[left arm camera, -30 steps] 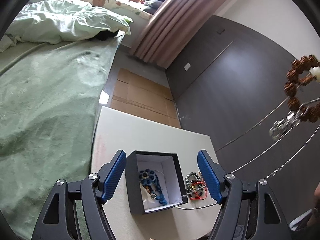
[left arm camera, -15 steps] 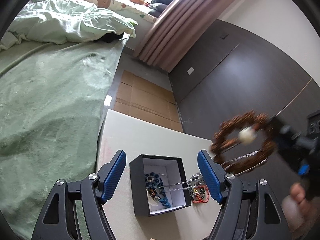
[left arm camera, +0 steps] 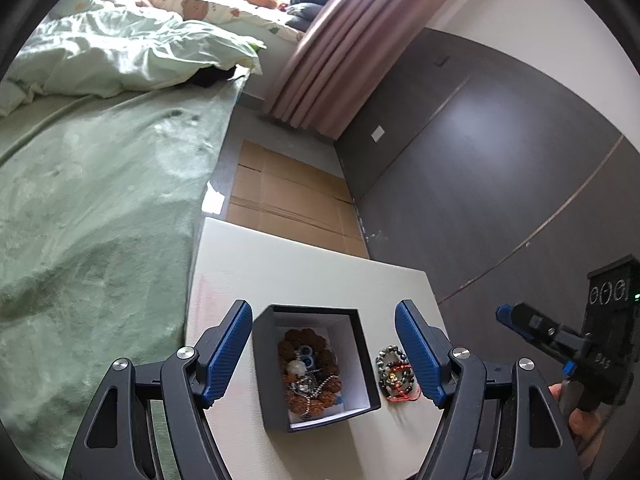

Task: Organize jewelry
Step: 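Move both tools back to the remaining jewelry on the table, then grasp the red string bracelet with the left tool and lift it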

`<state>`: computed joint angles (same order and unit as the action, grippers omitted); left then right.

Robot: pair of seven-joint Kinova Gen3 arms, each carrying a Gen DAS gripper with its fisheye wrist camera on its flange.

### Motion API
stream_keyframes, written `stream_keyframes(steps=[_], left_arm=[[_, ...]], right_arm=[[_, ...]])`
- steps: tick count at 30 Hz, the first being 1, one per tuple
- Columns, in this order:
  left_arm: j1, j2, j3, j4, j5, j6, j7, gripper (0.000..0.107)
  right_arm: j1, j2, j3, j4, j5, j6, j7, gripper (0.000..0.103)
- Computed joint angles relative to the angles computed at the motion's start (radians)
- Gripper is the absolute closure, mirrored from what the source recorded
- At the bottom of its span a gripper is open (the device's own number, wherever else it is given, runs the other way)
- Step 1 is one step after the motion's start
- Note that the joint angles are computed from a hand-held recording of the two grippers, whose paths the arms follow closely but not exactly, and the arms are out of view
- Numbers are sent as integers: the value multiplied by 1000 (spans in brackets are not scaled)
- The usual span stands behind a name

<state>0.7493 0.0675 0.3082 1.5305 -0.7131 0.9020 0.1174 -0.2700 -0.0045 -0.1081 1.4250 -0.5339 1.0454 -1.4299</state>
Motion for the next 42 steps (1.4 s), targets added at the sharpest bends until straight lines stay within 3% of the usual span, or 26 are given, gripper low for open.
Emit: stream_keyframes(steps=[5,15,20,33,39,42], left_arm=[[35,57,-3,-71,-4,17,-74,33],[116,196,-54,-240,98,9,-324,33],[143,296,-64,-370,180,60,-479,35],[226,547,-134,-744,336,261,-770,39],[251,629,-195,-862,399,350,-834,48],[259,650,-229,-888,427,372,-852,58]], right_arm=[[55,-32,49,63,-8,27,30,43],[166,-51,133,242,-173,22,145,43],[216,-55,163,338,-261,9,188,43],[299,-44,192,391,-318,34,198,43],[335,-40,208,406,-356,54,224,43],[344,-38,206,411,-359,55,227,43]])
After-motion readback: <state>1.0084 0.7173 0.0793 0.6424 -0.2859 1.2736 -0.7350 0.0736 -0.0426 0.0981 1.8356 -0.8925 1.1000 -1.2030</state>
